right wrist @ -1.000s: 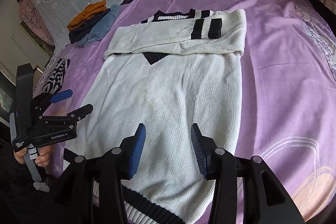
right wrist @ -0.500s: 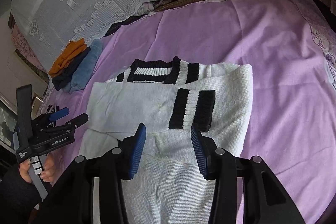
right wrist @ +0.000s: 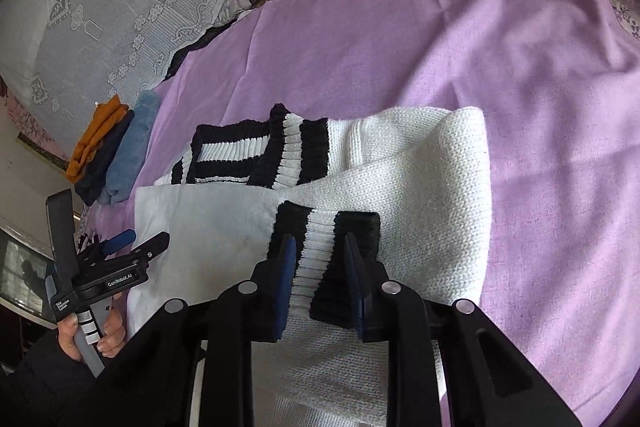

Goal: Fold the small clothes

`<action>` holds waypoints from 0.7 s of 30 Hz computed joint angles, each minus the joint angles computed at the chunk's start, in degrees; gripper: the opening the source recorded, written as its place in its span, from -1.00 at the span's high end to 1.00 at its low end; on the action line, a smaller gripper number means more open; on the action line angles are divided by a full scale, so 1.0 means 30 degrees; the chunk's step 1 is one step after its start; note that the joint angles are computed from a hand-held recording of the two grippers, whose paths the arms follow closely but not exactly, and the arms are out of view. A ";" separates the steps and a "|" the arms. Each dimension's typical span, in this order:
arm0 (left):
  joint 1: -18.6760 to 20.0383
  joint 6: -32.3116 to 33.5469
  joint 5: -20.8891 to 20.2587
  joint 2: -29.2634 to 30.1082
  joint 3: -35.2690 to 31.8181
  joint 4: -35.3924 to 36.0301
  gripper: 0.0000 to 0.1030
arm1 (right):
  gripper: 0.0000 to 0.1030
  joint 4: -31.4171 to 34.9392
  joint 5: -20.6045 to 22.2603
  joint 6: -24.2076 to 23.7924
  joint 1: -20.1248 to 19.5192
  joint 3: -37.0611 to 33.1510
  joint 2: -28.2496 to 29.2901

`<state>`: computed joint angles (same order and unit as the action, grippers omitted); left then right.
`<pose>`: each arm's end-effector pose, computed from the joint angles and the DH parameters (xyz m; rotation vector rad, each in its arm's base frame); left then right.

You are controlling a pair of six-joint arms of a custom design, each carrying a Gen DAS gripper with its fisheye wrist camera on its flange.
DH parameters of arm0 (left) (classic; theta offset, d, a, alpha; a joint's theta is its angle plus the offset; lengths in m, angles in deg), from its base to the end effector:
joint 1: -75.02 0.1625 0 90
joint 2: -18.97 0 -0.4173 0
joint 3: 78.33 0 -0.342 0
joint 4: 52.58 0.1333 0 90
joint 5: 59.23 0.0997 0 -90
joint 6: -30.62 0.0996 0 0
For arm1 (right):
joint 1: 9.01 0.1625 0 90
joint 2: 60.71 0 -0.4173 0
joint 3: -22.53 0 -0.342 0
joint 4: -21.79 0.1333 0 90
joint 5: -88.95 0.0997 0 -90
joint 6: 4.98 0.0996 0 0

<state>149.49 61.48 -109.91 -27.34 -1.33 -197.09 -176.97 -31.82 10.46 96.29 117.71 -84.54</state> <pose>0.0006 -0.7315 0.2595 0.7739 2.2623 -0.3848 0.2436 -0.5785 -0.0003 -0.2462 -2.6083 1.0419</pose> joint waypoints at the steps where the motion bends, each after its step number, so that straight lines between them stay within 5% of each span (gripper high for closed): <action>1: 0.0110 -0.0256 -0.0302 0.0029 -0.0306 0.0473 -0.92 | 0.54 0.0084 -0.0096 -0.0019 0.0042 -0.0073 0.0032; 8: -0.0302 0.1231 -0.0073 -0.1540 0.1650 -0.1175 -0.90 | 0.30 -0.0015 -0.1461 0.0528 0.1143 0.0311 -0.0359; 21: 0.0455 0.1297 0.0069 -0.7235 0.8230 -0.0395 -0.90 | 0.27 0.0840 -0.3370 0.3213 0.3724 0.3198 0.0198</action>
<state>150.86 65.37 -109.71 -49.05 23.36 -198.27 -174.45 -41.93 20.10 107.46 127.30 -83.94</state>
